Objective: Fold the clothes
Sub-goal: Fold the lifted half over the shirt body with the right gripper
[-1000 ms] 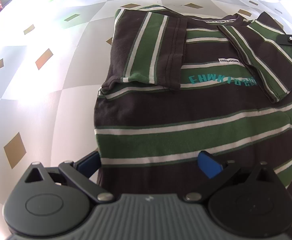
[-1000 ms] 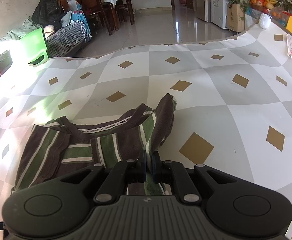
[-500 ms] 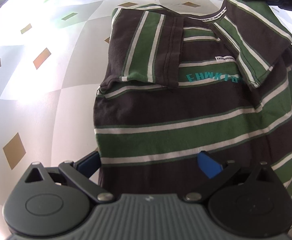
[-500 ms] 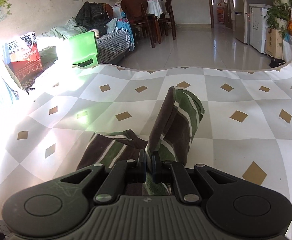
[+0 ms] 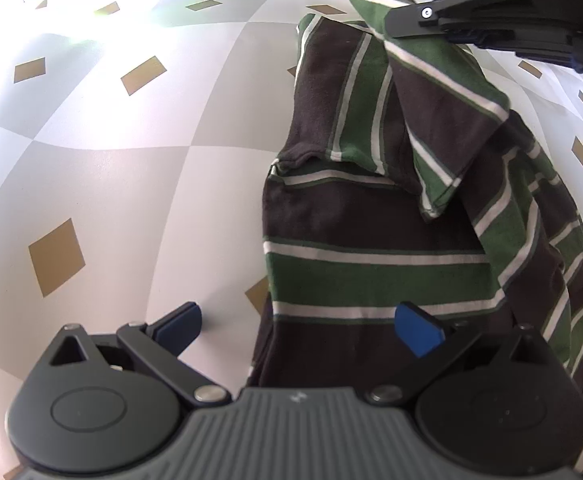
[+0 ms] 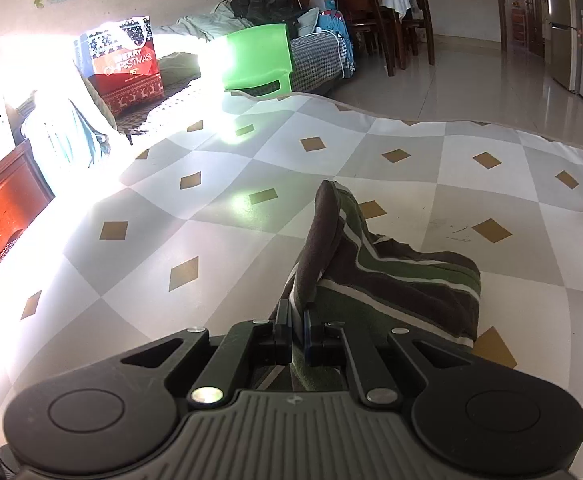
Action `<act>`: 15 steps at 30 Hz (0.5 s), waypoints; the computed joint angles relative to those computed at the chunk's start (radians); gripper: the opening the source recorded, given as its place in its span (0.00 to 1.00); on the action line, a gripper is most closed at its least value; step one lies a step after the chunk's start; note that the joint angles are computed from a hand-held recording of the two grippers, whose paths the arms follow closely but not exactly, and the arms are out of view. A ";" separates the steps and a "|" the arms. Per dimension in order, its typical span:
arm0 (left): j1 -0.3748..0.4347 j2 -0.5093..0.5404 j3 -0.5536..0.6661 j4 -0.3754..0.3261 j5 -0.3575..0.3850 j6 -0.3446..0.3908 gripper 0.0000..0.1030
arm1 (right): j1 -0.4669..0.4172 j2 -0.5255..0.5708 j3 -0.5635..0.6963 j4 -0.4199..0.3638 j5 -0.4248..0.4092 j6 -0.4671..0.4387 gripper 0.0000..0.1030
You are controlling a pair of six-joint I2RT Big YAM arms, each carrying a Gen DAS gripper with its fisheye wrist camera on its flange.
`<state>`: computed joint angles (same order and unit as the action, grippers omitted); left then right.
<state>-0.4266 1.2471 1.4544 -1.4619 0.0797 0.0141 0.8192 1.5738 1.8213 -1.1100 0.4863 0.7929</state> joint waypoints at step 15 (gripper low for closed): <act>-0.017 -0.008 -0.027 0.020 -0.031 0.000 1.00 | -0.002 -0.030 -0.019 0.011 -0.029 0.057 0.37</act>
